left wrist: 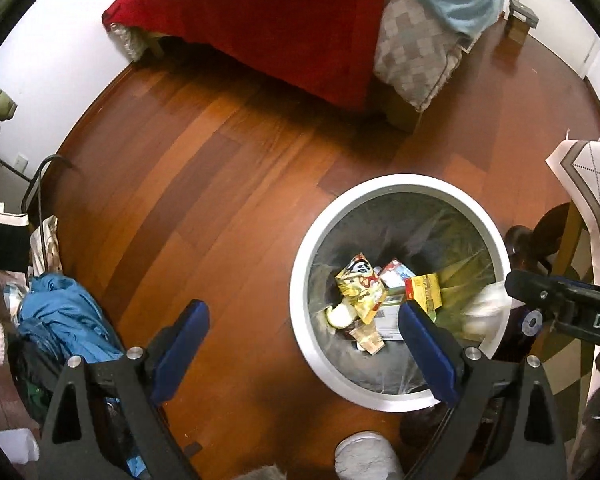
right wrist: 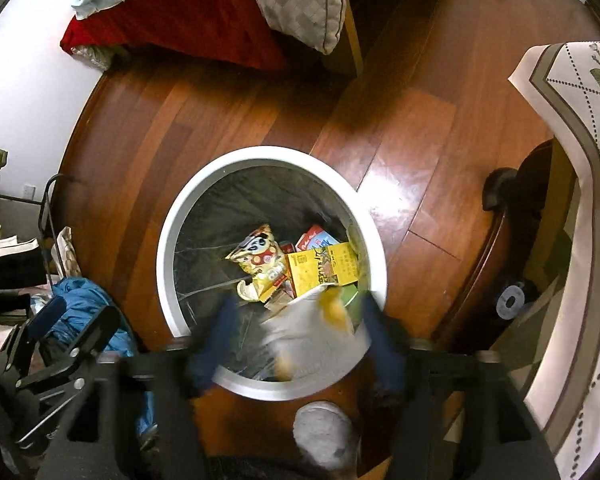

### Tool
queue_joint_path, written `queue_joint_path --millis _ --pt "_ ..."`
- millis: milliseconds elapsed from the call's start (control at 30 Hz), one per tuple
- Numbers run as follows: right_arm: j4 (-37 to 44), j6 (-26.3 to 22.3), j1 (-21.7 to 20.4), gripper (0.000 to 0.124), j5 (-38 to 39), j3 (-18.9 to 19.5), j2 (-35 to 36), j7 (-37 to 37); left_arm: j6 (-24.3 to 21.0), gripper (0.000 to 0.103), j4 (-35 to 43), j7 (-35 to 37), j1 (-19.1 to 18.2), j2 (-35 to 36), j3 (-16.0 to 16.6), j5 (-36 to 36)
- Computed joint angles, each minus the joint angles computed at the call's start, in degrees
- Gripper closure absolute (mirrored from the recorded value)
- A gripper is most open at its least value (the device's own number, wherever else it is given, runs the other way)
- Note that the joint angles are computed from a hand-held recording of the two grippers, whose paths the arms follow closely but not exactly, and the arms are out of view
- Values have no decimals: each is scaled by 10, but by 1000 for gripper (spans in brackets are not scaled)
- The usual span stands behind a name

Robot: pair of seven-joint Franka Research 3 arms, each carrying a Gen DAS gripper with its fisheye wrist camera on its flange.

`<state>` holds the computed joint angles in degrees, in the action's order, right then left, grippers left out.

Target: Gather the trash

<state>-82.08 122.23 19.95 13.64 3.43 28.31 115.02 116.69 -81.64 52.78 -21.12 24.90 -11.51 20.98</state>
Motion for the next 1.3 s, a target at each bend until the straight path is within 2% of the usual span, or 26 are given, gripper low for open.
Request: queue_joint_path --millis 167,333,600,833,1067,1300 --pt "5 -15 17 24 -47 -15 -8 22 7 6 -14 -6 -1 -17 -1 3" --pt "-31 -32 33 24 -111 -21 -63 36 15 6 -38 -15 3 -48 -5 -2" --pt "-117 -14 34 24 -147 -4 -175 47 20 6 -88 -23 8 -126 -18 -5" --pt "-176 -6 21 23 -142 17 -274 55 19 6 -128 -20 13 -210 -33 -25" --pt "-227 -11 8 23 -112 39 -390 40 18 6 -158 -2 18 -300 -40 -80" --pt "-227 -38 -4 23 -84 57 -472 38 9 6 -163 24 15 -360 -45 -120"
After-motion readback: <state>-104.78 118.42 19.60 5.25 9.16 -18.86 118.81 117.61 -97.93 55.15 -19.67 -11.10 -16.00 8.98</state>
